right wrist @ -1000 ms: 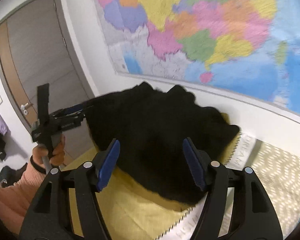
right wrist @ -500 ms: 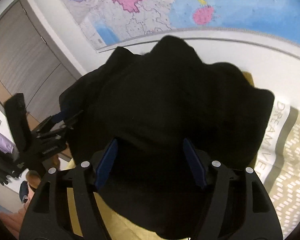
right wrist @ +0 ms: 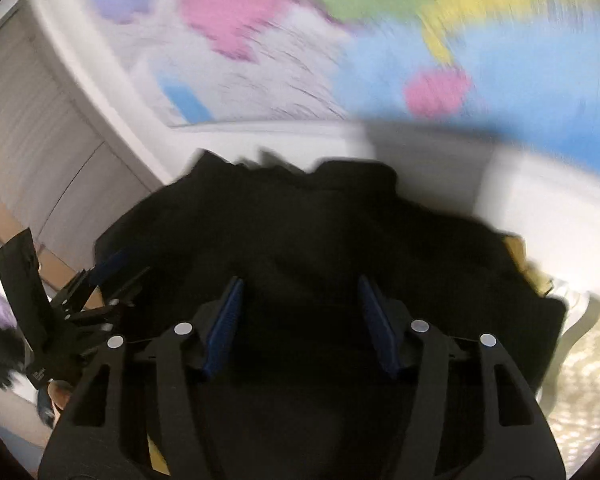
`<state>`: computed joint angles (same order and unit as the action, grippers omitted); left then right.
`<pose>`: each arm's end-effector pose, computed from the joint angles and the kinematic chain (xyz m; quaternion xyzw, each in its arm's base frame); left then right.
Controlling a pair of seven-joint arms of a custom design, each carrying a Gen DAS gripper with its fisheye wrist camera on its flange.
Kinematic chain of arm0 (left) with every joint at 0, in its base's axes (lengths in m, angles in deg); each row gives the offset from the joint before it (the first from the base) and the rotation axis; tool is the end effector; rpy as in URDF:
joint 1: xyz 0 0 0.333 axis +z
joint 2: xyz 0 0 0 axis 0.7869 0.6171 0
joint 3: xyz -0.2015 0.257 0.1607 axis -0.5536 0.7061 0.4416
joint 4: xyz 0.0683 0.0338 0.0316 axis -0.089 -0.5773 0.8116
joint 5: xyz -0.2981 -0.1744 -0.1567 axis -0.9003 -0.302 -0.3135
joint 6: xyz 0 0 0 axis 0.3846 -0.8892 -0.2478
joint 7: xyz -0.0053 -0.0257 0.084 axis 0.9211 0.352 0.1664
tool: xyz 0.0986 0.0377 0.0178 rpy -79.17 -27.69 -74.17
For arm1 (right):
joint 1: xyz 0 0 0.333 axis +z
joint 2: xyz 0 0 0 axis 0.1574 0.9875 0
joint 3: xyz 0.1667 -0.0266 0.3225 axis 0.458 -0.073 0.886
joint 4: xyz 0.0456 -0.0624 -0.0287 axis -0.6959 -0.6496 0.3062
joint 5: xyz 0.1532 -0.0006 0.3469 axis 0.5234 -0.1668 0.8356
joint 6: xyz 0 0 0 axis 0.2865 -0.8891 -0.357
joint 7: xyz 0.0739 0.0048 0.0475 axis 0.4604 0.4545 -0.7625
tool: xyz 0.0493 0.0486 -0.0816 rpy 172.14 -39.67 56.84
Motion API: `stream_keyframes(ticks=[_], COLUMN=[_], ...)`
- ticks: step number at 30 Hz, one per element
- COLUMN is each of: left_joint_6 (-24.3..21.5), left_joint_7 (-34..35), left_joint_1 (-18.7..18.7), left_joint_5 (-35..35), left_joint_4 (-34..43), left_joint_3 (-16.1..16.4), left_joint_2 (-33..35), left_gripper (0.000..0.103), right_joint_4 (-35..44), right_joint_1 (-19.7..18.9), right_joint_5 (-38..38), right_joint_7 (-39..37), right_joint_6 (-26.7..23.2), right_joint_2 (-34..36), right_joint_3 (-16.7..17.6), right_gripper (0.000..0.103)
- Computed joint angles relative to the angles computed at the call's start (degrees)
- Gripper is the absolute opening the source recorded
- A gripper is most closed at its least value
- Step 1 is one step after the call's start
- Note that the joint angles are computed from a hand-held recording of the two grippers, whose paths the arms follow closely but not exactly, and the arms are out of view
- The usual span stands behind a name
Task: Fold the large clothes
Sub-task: 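Lower the black bundle onto the mustard folded clothes with both grippers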
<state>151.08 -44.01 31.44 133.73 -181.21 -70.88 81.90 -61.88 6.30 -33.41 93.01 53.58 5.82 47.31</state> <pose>0.6113 -0.2994 0.4922 -0.7440 0.5242 -0.2583 0.3239 0.7593 0.0574 0.5250 -0.7942 0.4801 0.0654 0.3668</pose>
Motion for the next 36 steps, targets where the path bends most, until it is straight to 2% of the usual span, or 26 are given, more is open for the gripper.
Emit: stream_keyframes(ticks=[3, 5, 8, 11, 16, 18, 20, 28, 31, 36], left_joint_6=[-1.8, -3.3, -0.9, -0.9, 1.5, 1.8, -0.3, -5.4, -7.8, -8.7], left_joint_7=[0.4, 0.2, -1.6, -2.6, -3.9, -3.5, -3.9, -7.5, -7.5, -10.4], left_joint_1=[-0.4, -1.0, -0.6, -1.0, -1.5, -1.7, -2.6, -5.3, -6.1, -6.9], left_joint_5=[0.3, 1.2, 2.2, 4.0, 6.6, 6.6, 6.4, 9.2, 8.7, 9.4], left_joint_4=[0.1, 0.1, -1.2, -1.7, -2.7, -2.3, -1.6, -2.7, -2.4, -3.8], left_joint_3=[0.1, 0.0, -0.3, -0.7, -1.4, -1.7, -1.7, -2.9, -3.7, -4.8], left_joint_2=[0.2, -0.3, -1.5, -2.2, -2.5, -1.7, -0.8, -2.7, -3.0, -4.3], left_gripper=[0.091, 0.090, 0.090, 0.090, 0.092, 0.092, 0.093, 0.096, 0.096, 0.096], right_joint_4=[1.3, -0.4, -6.7, -14.1, -24.7, -27.9, -28.6, -31.8, -34.2, -38.0], right_joint_1=[-0.5, -1.1, -2.7, -4.0, -3.2, -1.4, -0.6, -0.7, -0.4, 0.6], right_joint_5=[-0.2, 0.5, 4.0, 8.0, 12.4, 10.4, 9.3, 13.5, 14.7, 16.5], right_joint_7=[1.6, 1.4, -3.8, -11.5, -23.2, -25.5, -25.0, -28.1, -30.5, -34.8], right_joint_6=[-2.1, -1.7, 1.3, 2.5, 5.5, 8.5, 9.4, 10.6, 11.6, 14.2], right_joint_2=[1.1, -0.5, -5.6, -11.0, -18.1, -19.7, -19.4, -21.3, -23.3, -26.3], right_joint_3=[-0.1, -0.1, 0.2, -0.1, -2.6, -3.8, -4.7, -5.6, -5.8, -6.6], right_gripper=[0.058, 0.059, 0.063, 0.064, 0.068, 0.070, 0.070, 0.074, 0.079, 0.085])
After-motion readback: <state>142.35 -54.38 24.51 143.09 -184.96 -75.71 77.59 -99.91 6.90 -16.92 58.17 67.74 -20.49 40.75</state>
